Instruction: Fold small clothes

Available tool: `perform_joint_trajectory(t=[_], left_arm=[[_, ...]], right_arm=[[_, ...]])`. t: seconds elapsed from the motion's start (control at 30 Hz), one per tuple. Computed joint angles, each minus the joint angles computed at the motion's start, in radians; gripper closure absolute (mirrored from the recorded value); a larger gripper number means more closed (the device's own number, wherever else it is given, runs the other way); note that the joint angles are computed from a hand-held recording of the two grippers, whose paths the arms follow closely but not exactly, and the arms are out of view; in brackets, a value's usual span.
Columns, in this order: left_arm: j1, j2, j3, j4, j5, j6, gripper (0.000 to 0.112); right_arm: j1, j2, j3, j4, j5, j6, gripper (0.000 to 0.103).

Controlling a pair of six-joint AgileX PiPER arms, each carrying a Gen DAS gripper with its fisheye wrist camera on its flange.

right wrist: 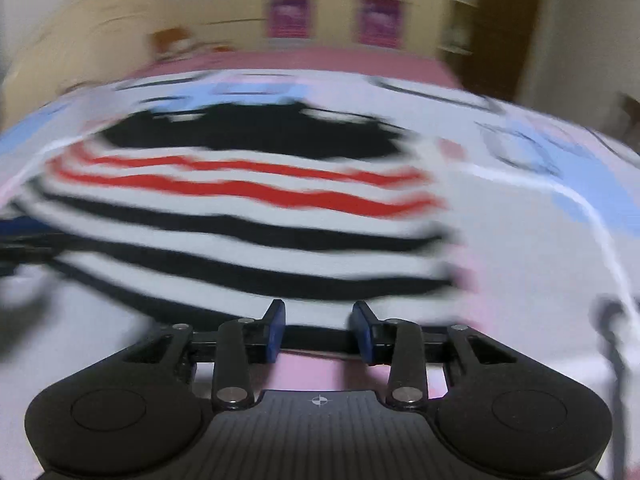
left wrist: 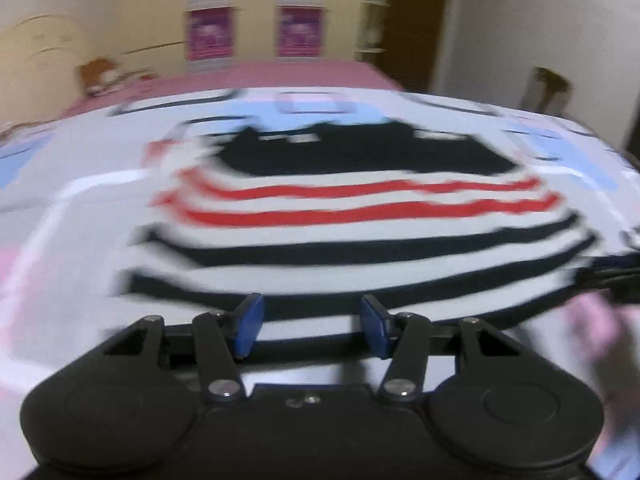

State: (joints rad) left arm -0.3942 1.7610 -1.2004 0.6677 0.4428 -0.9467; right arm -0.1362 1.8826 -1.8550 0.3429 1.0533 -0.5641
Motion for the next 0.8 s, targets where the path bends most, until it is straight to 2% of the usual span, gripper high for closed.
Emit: perform_joint_trajectory(t=[0.03, 0.07, 0.1, 0.13, 0.2, 0.27, 0.37, 0.43, 0.5, 0.57, 0.6, 0.8], left_arm=[[0.029, -0.016, 0.026, -0.013, -0.004, 0.004, 0.06], [0.06, -0.039, 0.061, -0.042, -0.045, 0.024, 0.065], [0.076, -0.051, 0.071, -0.069, -0.053, 0.042, 0.074], [0.076, -0.059, 0.067, -0.067, -0.04, 0.034, 0.076], [0.062, -0.079, 0.077, 0.022, -0.035, -0.059, 0.075], [0.051, -0.052, 0.055, 0.003, 0.014, -0.031, 0.073], [0.042, -0.062, 0.056, 0.016, 0.023, -0.058, 0.073], [0.032, -0.076, 0.069, 0.048, 0.03, -0.092, 0.072], [0.041, -0.051, 0.058, 0.012, 0.036, -0.045, 0.07], [0.035, -0.049, 0.051, 0.016, 0.047, -0.054, 0.07], [0.033, -0.049, 0.045, 0.01, 0.055, -0.051, 0.071], [0.022, -0.063, 0.069, 0.053, 0.052, -0.093, 0.071]], right_arm=[[-0.029, 0.019, -0.028, 0.003, 0.023, 0.009, 0.069], [-0.059, 0.037, -0.058, 0.036, 0.06, -0.005, 0.071], [-0.068, 0.047, -0.085, 0.043, 0.088, -0.016, 0.074], [-0.064, 0.048, -0.1, 0.036, 0.098, -0.022, 0.08], [-0.076, 0.029, -0.102, 0.07, 0.077, -0.025, 0.081], [-0.08, 0.042, -0.116, 0.063, 0.08, -0.005, 0.081], [-0.057, 0.069, -0.118, 0.009, 0.092, -0.034, 0.081], [-0.06, 0.077, -0.173, 0.008, 0.138, -0.008, 0.081], [-0.074, 0.047, -0.129, 0.039, 0.096, -0.009, 0.081], [-0.06, 0.063, -0.118, -0.005, 0.106, -0.014, 0.081], [-0.058, 0.041, -0.078, -0.002, 0.077, -0.042, 0.081], [-0.074, 0.03, -0.056, 0.015, 0.069, -0.043, 0.081]])
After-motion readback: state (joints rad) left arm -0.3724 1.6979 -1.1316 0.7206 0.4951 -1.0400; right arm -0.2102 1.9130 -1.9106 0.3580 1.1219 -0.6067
